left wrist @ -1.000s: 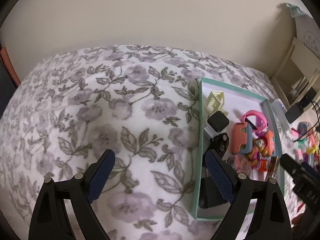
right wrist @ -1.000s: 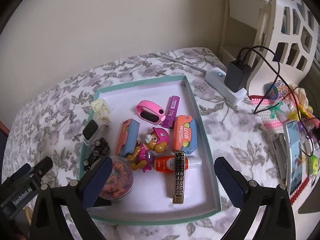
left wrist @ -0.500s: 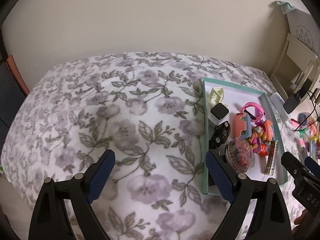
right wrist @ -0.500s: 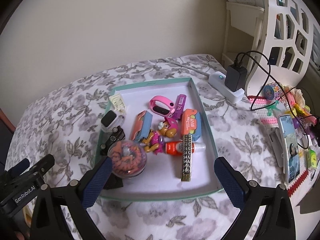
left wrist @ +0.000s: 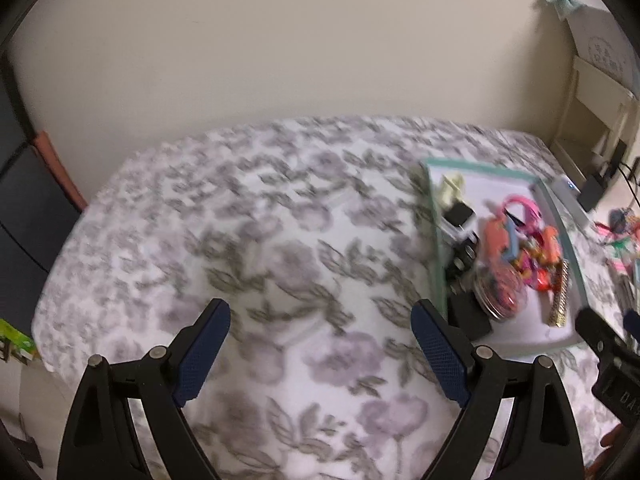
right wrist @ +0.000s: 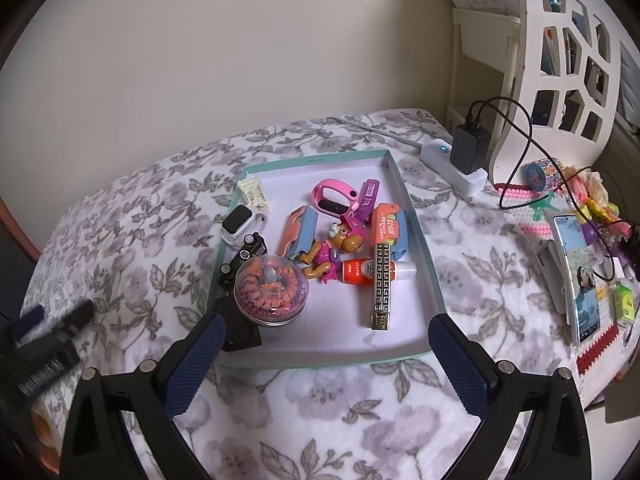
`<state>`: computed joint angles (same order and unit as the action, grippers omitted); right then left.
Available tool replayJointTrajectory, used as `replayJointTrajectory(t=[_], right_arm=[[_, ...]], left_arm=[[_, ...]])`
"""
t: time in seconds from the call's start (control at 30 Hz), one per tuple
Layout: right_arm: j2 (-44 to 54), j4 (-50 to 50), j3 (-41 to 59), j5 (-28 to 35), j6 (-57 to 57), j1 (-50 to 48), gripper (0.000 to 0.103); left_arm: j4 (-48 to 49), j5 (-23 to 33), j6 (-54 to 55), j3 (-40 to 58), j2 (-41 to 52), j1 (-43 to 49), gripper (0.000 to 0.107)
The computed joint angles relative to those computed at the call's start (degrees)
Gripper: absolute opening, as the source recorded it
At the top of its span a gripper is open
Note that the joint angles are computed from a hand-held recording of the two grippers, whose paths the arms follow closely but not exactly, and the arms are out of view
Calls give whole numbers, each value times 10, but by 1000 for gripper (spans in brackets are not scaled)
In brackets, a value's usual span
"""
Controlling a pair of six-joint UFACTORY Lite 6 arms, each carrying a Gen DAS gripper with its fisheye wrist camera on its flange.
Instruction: Organize rigid objects
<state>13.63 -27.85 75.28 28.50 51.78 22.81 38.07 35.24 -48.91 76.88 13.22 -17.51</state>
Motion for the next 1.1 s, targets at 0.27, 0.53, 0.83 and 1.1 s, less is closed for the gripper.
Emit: replayJointTrajectory(t=[0.27,0.53,0.83,1.1], right_arm=[[-3,13,-5,-3,0,-3,103],[-20,-21,-21,5,38,26,103],[-53,-62,-57,13,83,58,103],[-77,-88,-80,19,111,72,103]], left_arm=[[-21,28,73,14,-24,51,92],[-109,-3,130,-64,-97,65,92],[-85,-4,95,-138,-164,23,92],[-131,-16,121,-168,-187,30,92]])
